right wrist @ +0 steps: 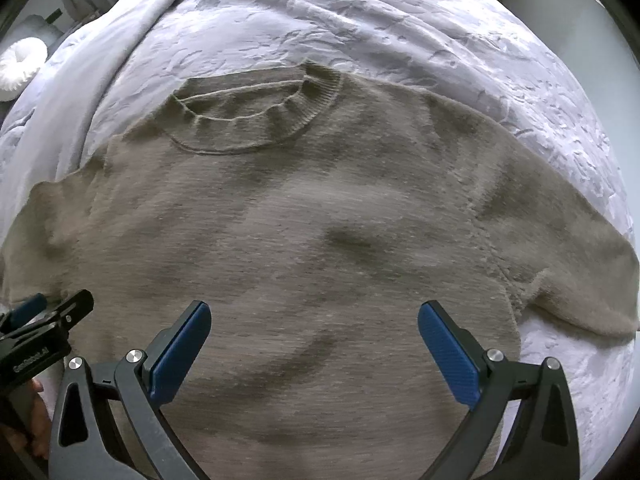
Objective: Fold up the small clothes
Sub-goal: 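Move the left tool down to the sweater's side edge, then grasp the sweater side with the left tool and fold it toward the center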
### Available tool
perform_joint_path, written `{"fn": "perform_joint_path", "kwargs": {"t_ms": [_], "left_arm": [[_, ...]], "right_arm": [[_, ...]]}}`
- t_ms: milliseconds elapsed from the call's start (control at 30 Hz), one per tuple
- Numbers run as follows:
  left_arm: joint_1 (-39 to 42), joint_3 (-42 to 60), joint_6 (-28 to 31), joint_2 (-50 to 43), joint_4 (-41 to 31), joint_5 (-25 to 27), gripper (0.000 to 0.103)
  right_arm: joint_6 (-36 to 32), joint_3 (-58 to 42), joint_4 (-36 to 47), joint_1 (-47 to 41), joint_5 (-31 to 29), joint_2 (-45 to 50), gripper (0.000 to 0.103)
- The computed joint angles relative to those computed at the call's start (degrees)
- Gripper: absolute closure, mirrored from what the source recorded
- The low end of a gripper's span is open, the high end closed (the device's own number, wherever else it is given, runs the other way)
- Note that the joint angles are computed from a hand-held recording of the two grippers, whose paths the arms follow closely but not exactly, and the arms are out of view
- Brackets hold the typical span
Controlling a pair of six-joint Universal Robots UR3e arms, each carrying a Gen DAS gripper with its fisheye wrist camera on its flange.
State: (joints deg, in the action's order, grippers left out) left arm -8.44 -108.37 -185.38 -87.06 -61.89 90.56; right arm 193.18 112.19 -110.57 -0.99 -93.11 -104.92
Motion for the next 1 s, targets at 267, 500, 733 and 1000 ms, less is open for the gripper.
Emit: {"fn": "perform_joint_path", "kwargs": {"t_ms": [267, 500, 733, 1000], "left_arm": [[7.7, -5.4, 5.6, 7.0, -0.7, -3.6, 0.000], [25.7, -13.5, 16.8, 18.5, -2.0, -11.3, 0.000], [53.5, -18.7, 32.8, 29.5, -5.7, -20.8, 0.000], [69.8, -20.6, 35.0, 15.2, 5.1, -21.2, 0.000]], "right_arm": [[2.7, -5.0, -1.4, 6.0, 0.1, 6.3, 0.000], [3.4, -8.7, -1.5, 12.5, 1.2, 9.4, 0.000], [5.1, -14.0, -1.3, 18.4, 2.4, 14.5, 0.000], [6.3, -15.1, -0.1, 21.4, 3.0, 15.3, 0.000]]}}
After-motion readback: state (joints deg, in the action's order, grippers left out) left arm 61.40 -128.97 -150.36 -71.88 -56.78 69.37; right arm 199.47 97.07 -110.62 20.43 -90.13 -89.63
